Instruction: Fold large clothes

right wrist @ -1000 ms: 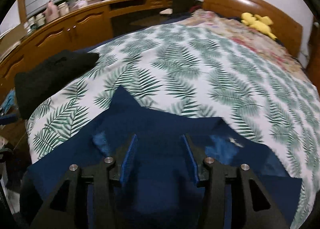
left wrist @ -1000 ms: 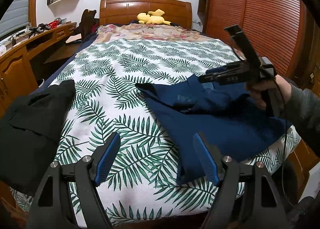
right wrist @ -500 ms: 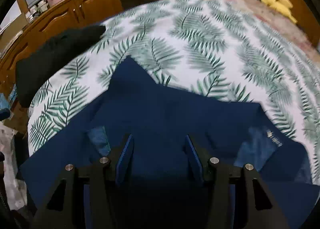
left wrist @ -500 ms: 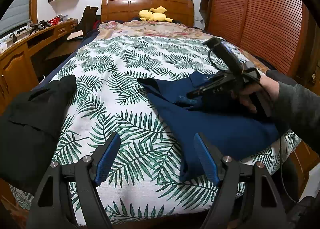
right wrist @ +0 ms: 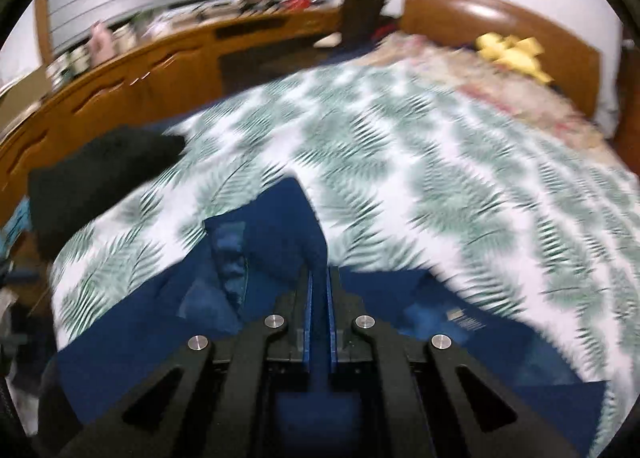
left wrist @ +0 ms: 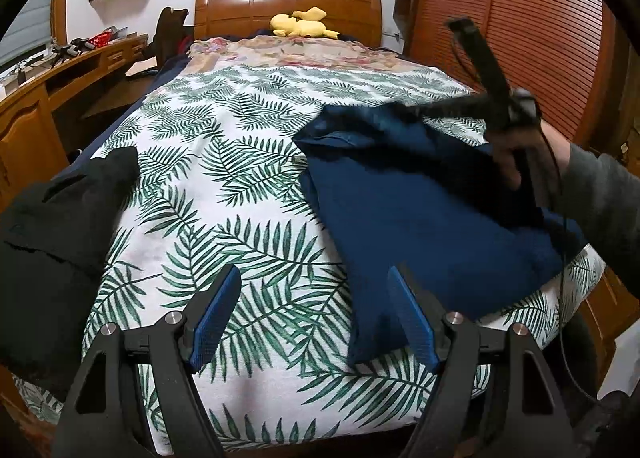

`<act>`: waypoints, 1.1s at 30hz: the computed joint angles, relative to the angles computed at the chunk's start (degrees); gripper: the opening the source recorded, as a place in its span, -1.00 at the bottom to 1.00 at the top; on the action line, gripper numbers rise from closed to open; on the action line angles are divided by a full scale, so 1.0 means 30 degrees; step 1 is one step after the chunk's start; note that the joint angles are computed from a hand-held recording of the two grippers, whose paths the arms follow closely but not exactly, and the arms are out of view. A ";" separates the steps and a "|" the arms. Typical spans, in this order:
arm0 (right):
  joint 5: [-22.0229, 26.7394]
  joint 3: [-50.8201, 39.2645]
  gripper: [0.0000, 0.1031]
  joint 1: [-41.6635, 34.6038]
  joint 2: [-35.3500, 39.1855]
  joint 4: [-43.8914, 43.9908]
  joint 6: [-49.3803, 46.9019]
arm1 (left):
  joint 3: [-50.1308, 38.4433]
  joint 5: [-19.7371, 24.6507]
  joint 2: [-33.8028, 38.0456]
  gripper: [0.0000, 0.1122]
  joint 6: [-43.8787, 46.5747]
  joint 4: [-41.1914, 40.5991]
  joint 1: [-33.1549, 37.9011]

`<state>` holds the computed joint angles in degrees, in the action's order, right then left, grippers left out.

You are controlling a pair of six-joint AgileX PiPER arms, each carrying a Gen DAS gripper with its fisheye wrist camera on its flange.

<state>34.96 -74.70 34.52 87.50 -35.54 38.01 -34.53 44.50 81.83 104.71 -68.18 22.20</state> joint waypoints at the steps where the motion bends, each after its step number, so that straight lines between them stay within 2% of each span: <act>1: 0.0503 -0.0322 -0.89 -0.0098 -0.0008 -0.0769 0.0661 | 0.0045 -0.0003 -0.0059 0.36 0.0025 -0.0040 -0.0072; 4: 0.1692 -0.1143 -0.90 -0.0372 0.0240 -0.2009 0.1688 | 0.0169 0.0002 -0.0316 0.37 -0.0017 -0.0044 -0.0233; 7: 0.4307 -0.2790 -0.90 -0.0479 0.1425 -0.3804 0.3308 | 0.0231 -0.0070 -0.0450 0.37 -0.0110 -0.0016 -0.0336; 9: 0.6674 -0.4038 -0.88 -0.0707 0.2499 -0.4525 0.3937 | 0.0224 -0.0160 -0.0429 0.37 -0.0217 0.0037 -0.0419; 10: 0.7061 -0.4131 -0.80 -0.0770 0.2634 -0.4863 0.4023 | 0.0250 -0.0218 -0.0439 0.37 -0.0241 0.0022 -0.0468; 14: 0.5253 -0.2377 -0.11 -0.1373 0.1172 -0.3920 0.3887 | 0.0282 -0.0263 -0.0433 0.36 -0.0285 -0.0066 -0.0647; 15: 0.5016 -0.1846 -0.08 -0.1277 0.0781 -0.3862 0.4004 | 0.0250 -0.0309 -0.0373 0.37 -0.0317 -0.0079 -0.0715; 18: 0.3735 0.0606 -0.07 -0.1697 -0.0975 -0.3077 0.3029 | 0.0157 -0.0549 -0.0233 0.36 -0.0482 -0.0214 -0.1150; 21: 0.3115 0.3463 -0.07 -0.2131 -0.3049 -0.2835 0.2738 | -0.0110 -0.0646 -0.0093 0.36 -0.0707 -0.0384 -0.1855; 24: 0.2495 0.5698 -0.07 -0.3602 -0.4823 -0.1731 0.1535 | -0.0657 -0.1618 0.0223 0.36 -0.1331 -0.0536 -0.3365; 28: 0.1601 0.7770 -0.07 -0.6688 -0.6665 -0.0265 -0.0931 | -0.2385 -0.2775 0.1368 0.36 -0.2908 -0.0242 -0.5713; 32: -0.0060 0.8750 -0.07 -1.1261 -0.7507 0.3164 -0.5481 | -0.4606 -0.3770 0.2723 0.31 -0.4752 0.0532 -0.7981; 33: 0.0026 0.8675 -0.07 -1.1923 -0.7694 0.3962 -0.6346 | -0.5244 -0.4010 0.3156 0.28 -0.5332 0.0813 -0.8517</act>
